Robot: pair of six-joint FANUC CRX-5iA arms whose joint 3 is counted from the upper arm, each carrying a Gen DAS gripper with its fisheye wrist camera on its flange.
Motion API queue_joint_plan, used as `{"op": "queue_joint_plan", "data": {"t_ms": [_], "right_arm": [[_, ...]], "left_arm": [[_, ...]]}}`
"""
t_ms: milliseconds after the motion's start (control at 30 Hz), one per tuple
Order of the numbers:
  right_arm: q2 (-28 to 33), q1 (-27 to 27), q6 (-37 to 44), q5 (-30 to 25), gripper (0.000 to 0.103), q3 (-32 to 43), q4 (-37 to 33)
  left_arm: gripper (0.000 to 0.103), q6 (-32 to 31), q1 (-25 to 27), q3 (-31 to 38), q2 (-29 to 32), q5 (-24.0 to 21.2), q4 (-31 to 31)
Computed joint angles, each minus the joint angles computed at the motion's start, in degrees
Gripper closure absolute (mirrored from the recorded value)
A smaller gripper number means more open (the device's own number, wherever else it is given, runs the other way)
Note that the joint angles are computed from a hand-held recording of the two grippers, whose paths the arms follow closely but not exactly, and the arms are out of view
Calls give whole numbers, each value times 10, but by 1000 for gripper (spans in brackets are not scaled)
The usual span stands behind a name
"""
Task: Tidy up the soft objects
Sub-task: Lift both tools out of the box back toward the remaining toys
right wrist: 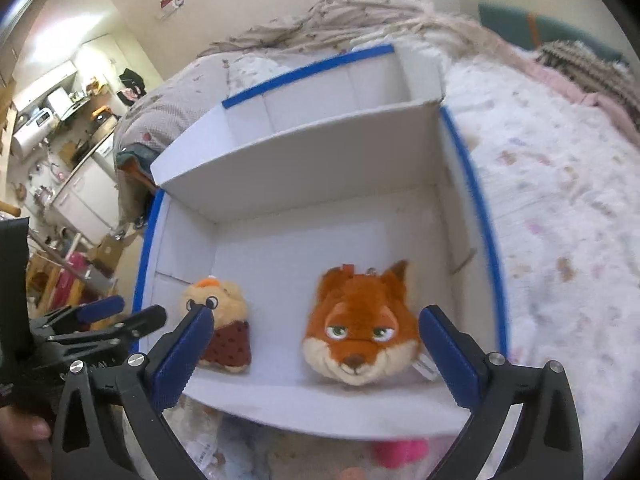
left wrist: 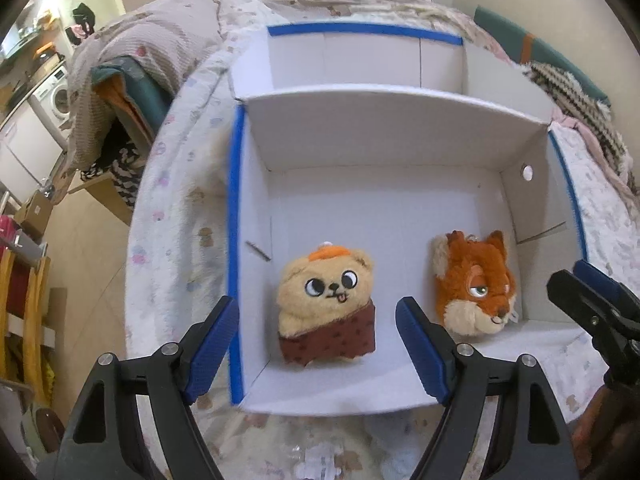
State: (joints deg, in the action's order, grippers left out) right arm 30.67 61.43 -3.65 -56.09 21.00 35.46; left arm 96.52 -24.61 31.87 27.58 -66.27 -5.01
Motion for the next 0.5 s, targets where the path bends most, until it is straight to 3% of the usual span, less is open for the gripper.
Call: {"op": "queue_joint_plan", "data": {"t_ms": [267, 500], "right_arm": [[-24, 60, -37, -71, 0, -6, 51], [-17, 105, -45, -119, 0, 23, 55]], "left_arm": [[24, 1, 21, -153, -126, 105, 15], [24, -21, 45, -262, -205, 134, 51]]}}
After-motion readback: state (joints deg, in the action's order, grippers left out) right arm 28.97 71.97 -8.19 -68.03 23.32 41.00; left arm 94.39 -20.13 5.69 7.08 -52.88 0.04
